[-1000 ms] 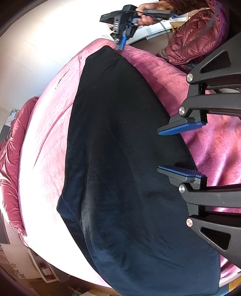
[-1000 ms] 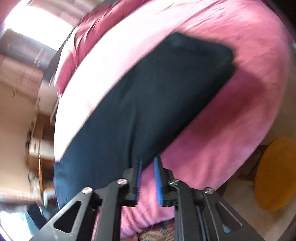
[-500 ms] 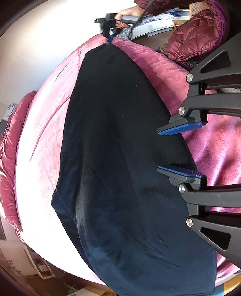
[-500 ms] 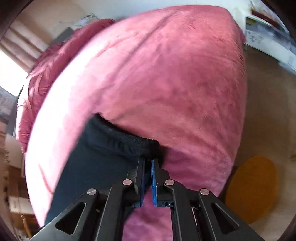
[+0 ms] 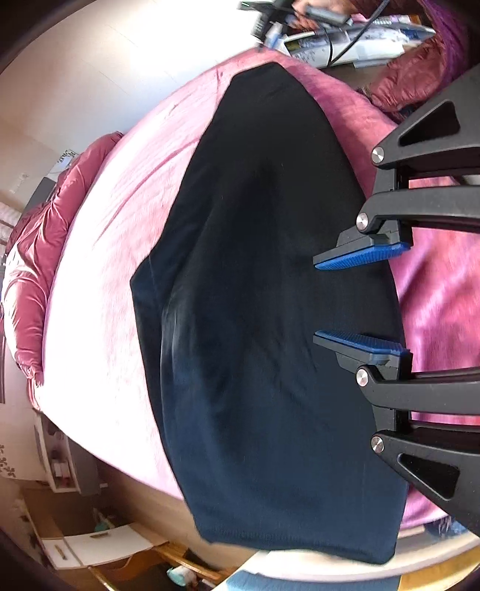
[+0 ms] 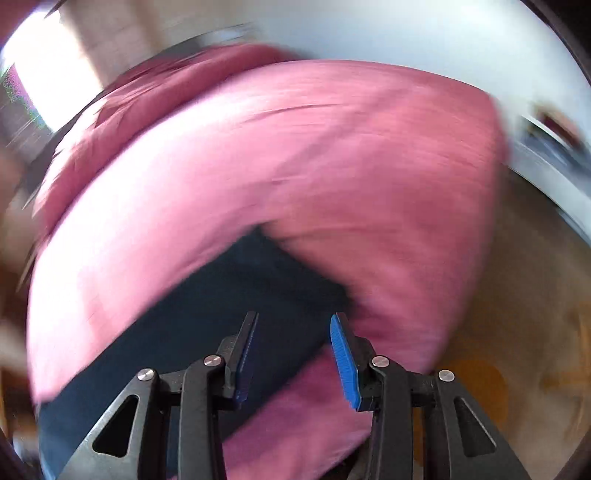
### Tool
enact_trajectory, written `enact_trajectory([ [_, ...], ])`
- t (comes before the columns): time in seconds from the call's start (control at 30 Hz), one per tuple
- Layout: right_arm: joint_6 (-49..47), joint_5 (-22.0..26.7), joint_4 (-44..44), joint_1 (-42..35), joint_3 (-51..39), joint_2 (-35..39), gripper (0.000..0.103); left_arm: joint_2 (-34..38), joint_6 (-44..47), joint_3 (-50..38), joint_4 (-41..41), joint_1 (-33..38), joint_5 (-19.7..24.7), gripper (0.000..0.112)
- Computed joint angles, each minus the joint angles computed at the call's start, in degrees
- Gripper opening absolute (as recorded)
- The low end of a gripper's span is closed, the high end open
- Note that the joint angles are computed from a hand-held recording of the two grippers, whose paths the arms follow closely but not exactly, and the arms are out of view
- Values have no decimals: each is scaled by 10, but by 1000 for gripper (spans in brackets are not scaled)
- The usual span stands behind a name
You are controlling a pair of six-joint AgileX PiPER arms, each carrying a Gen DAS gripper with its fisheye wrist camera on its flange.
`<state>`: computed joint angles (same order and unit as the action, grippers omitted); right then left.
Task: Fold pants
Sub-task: 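Grasp the folded pants edge with the left gripper while the right gripper holds the other edge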
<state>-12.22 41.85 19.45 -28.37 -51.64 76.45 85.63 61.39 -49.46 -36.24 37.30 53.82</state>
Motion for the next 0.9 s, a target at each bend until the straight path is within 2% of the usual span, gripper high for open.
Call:
enact_trajectory([
  [0.1,-59,32,54,154,-38,30,41,5,-7,-12,14,33,4,35],
  [0.2,-75,38,89,289,-85,86,41,24,-13,-47,16,102,32,35],
  [0.23,-82,44,104,337,-114,119,41,31,-17,-60,15,120,41,39],
  [0.37,-93,63,139,454,-213,219,41,84,-49,-145,22,212,67,47],
  [0.43,-59,63,127,503,-253,249,41,114,-81,-185,34,242,68,50],
  [0.57,-30,85,112,538,-351,329,41,202,-170,-282,64,289,99,51],
  [0.67,-12,121,102,539,-435,385,41,242,-199,-311,69,302,121,51],
  [0.8,27,192,87,543,-600,489,41,264,-202,-312,55,304,144,51],
  [0.9,52,233,81,547,-689,541,41,248,-183,-284,44,295,133,48],
])
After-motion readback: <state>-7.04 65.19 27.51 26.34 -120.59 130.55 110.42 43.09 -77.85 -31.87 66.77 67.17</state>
